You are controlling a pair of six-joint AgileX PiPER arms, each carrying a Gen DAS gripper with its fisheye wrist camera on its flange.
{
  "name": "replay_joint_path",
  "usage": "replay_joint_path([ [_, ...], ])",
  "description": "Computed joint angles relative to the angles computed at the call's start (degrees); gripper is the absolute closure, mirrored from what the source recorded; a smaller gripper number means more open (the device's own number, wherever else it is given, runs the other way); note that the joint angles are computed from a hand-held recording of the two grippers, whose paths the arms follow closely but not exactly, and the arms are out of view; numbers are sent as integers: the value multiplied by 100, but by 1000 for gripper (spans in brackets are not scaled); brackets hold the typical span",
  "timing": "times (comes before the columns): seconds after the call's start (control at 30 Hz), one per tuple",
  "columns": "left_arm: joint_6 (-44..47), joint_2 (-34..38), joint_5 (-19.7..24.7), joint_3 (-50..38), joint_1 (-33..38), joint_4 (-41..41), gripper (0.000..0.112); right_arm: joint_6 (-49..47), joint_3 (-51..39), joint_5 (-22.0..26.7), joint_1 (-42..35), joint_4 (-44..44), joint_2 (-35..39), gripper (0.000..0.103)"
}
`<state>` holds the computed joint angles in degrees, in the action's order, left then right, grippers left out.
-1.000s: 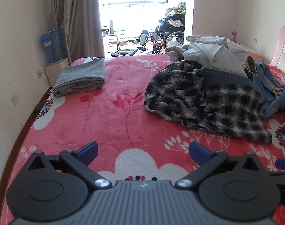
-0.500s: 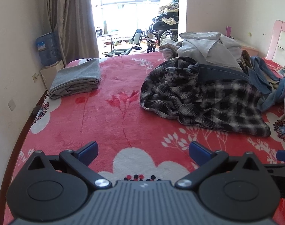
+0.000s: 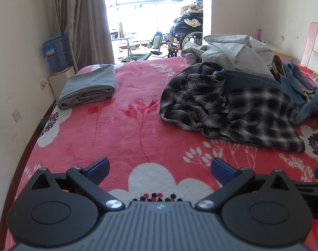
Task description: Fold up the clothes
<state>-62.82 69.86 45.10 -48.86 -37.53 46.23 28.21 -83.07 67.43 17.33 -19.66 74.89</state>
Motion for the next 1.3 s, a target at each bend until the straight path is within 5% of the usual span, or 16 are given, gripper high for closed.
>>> replay_joint_path([
  [0.53,-290,111,157,-9,-341,19,9,27,60,42,-76,-102,-79,13],
  [1.3,-1000,514,1016,-343,-1640,269,9,-356,494,81,-809,85,-657,13],
])
